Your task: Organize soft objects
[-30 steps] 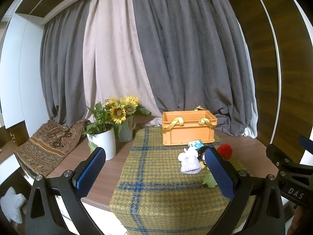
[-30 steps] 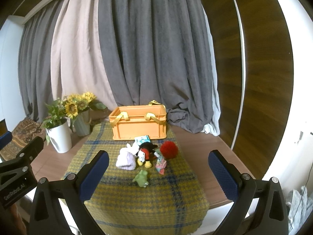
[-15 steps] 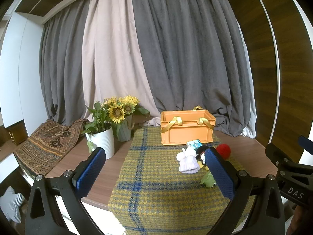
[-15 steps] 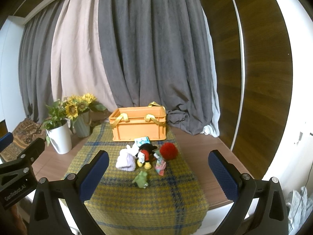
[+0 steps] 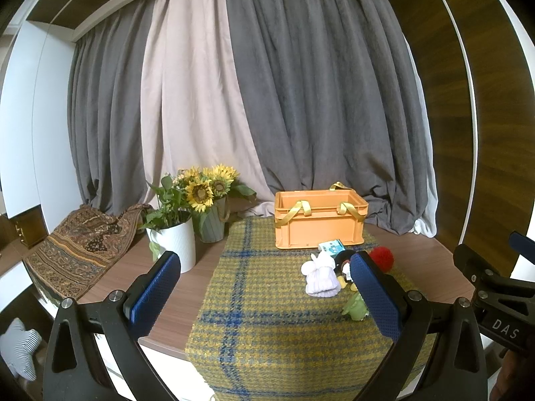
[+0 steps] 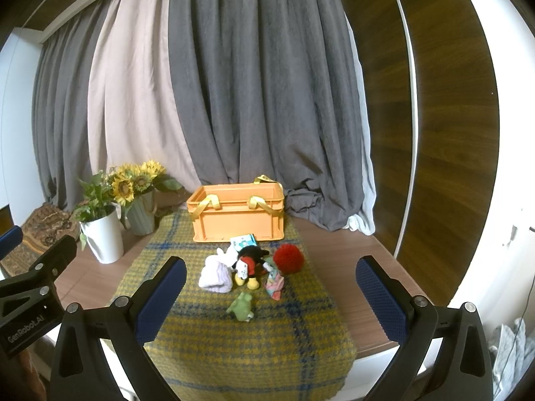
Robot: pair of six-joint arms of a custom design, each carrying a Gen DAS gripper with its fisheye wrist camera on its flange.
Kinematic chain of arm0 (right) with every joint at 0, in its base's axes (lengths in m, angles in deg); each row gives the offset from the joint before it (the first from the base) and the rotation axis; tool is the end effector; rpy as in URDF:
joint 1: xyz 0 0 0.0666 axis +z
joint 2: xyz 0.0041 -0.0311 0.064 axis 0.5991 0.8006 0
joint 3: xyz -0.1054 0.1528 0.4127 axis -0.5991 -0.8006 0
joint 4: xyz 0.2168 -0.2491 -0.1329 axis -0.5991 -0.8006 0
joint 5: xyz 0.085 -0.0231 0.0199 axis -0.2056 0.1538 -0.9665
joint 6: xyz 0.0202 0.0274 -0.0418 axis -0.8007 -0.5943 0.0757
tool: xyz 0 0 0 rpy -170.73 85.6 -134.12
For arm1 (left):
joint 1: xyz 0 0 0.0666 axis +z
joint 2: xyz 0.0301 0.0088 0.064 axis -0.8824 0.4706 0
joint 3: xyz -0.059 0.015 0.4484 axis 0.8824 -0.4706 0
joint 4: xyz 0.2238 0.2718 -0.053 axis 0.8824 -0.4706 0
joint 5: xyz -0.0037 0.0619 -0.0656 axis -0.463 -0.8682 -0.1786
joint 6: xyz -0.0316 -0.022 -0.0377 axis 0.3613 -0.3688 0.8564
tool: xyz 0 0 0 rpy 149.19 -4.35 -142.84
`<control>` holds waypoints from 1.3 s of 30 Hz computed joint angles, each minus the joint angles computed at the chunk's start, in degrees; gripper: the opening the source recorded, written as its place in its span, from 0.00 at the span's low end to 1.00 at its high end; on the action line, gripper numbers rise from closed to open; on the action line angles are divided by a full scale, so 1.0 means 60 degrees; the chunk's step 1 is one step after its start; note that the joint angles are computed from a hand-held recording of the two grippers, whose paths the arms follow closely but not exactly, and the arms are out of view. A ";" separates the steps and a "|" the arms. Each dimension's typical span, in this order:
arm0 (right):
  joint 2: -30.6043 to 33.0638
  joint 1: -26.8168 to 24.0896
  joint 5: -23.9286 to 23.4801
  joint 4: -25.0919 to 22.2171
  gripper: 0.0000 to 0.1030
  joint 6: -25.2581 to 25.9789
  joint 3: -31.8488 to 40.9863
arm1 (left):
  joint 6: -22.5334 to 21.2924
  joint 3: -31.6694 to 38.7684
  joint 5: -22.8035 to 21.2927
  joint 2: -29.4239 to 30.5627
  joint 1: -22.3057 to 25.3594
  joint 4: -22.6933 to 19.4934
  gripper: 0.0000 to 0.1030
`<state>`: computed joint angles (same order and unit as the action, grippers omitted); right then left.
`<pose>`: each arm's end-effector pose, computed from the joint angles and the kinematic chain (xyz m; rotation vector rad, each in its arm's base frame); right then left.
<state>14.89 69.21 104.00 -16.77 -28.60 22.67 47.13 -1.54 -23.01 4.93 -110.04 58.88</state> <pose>0.3404 0.1938 0.4442 0.0305 1.9241 -0.0036 0.3331 -0.3298 0.4430 -0.0613 1.8550 0.1388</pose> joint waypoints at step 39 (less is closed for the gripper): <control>0.1372 -0.0223 -0.0123 -0.0785 1.00 -0.0937 0.0817 | -0.0355 0.0557 0.3217 0.0969 0.1550 -0.0250 1.00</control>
<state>23.12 67.88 103.27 -21.48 -34.22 27.57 45.00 1.80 -3.71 10.74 -100.74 57.38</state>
